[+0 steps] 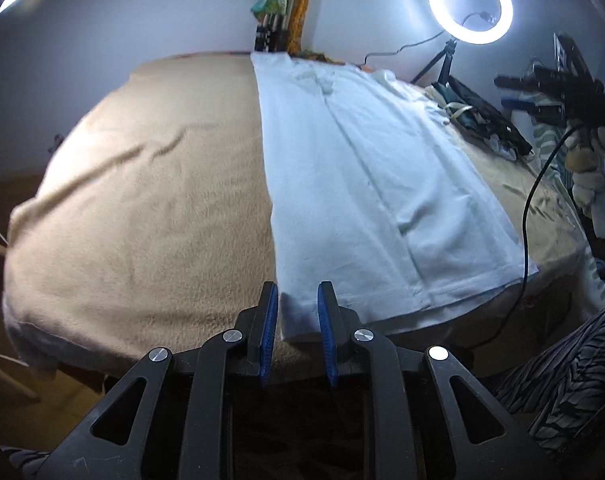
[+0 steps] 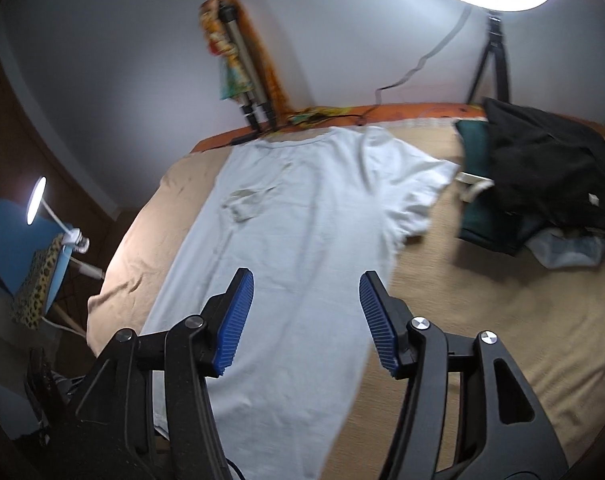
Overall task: Fold small clothes
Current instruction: 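Open both tools and move them to the shirt's other side edge, then grasp the other side edge near the sleeve with both tools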
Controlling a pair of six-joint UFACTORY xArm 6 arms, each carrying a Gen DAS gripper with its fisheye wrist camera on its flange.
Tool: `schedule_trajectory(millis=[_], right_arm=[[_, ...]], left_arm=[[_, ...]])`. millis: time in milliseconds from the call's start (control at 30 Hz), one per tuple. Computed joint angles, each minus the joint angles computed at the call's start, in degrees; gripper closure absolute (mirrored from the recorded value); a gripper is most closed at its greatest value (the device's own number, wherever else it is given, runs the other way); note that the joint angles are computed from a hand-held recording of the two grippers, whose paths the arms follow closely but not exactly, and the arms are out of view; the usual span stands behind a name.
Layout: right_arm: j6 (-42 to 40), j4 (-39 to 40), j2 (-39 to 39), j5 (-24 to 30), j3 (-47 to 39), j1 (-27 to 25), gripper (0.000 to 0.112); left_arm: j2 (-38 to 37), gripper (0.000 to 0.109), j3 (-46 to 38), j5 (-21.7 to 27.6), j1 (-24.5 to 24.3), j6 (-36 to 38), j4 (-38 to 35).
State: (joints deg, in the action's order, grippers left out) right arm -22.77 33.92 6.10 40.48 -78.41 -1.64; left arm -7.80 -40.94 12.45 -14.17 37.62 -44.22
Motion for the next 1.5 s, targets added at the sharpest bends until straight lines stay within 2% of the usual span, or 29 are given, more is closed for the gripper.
schedule_trajectory(millis=[67, 133, 233, 433, 567, 667, 700, 733, 767, 900, 967, 1000, 1067, 1133, 1200, 1333, 1433, 1500], right_arm=[[-0.75, 1.28, -0.28, -0.27, 0.87, -2.48, 0.054], [-2.18, 2.68, -0.33, -0.24, 1.45, -4.8, 0.054], [-4.08, 5.88, 1.09, 0.88, 0.54, -7.58, 0.054], [-7.02, 10.18, 4.07, 3.47, -1.96, -12.13, 0.054], [-7.6, 9.85, 6.54, 4.98, -4.65, -13.99, 0.054], [-7.71, 10.05, 9.1, 6.43, -7.45, -14.41, 0.054], [-7.79, 10.17, 9.98, 6.87, -8.34, -14.38, 0.054], [-7.82, 10.29, 11.08, 7.44, -9.46, -14.28, 0.054], [-7.72, 10.31, 12.17, 7.81, -10.55, -14.07, 0.054], [-6.42, 10.47, 17.38, 9.67, -15.87, -12.85, 0.054], [-5.32, 10.29, 20.19, 10.76, -18.87, -12.12, 0.054], [-4.7, 10.05, 21.49, 11.21, -20.33, -11.68, 0.054], [-3.21, 9.03, 24.5, 11.88, -23.89, -10.73, 0.054], [-1.07, 7.75, 27.58, 12.65, -27.63, -9.89, 0.054], [1.89, 5.85, 30.6, 13.14, -31.32, -9.08, 0.054], [8.4, 0.47, 35.55, 13.41, -37.19, -7.72, 0.054], [10.97, -0.71, 37.74, 12.27, -39.18, -6.93, 0.055], [11.38, -0.76, 38.89, 12.13, -40.79, -6.45, 0.065]], left_arm=[[-1.27, 0.09, 0.47, -2.86, -2.24, 1.25, -1.25], [-1.02, 0.09, -1.02, -3.6, -4.7, 4.6, -4.84], [0.94, 0.09, -4.66, -2.74, -9.19, 10.57, -10.97], [6.22, 0.09, -10.57, 1.03, -15.68, 14.45, -13.85], [9.05, 0.09, -13.33, 3.38, -19.44, 14.83, -12.86], [10.38, 0.09, -14.4, 5.71, -21.13, 12.25, -8.6], [10.73, 0.079, -14.5, 5.92, -21.48, 10.83, -6.63], [11.22, 0.061, -14.69, 5.89, -21.76, 9.1, -4.59], [11.7, 0.055, -14.78, 5.5, -21.97, 7.87, -3.19], [13.95, 0.054, -15.9, 5.0, -22.07, 2.49, 2.61], [14.21, 0.055, -15.75, 3.87, -22.18, 3.52, 2.02], [14.25, 0.055, -15.75, 3.66, -22.17, 3.97, 1.79], [14.76, 0.069, -16.07, 2.67, -22.63, 4.38, 1.59], [15.22, 0.104, -17.13, 4.35, -21.99, 6.55, -1.43], [15.08, 0.105, -18.16, 7.37, -20.55, 8.44, -6.38], [12.76, 0.105, -17.9, 9.85, -19.01, 12.5, -15.04], [11.65, 0.105, -18.22, 11.82, -18.26, 14.56, -20.26], [11.06, 0.105, -18.11, 12.65, -18.08, 15.47, -21.95]])
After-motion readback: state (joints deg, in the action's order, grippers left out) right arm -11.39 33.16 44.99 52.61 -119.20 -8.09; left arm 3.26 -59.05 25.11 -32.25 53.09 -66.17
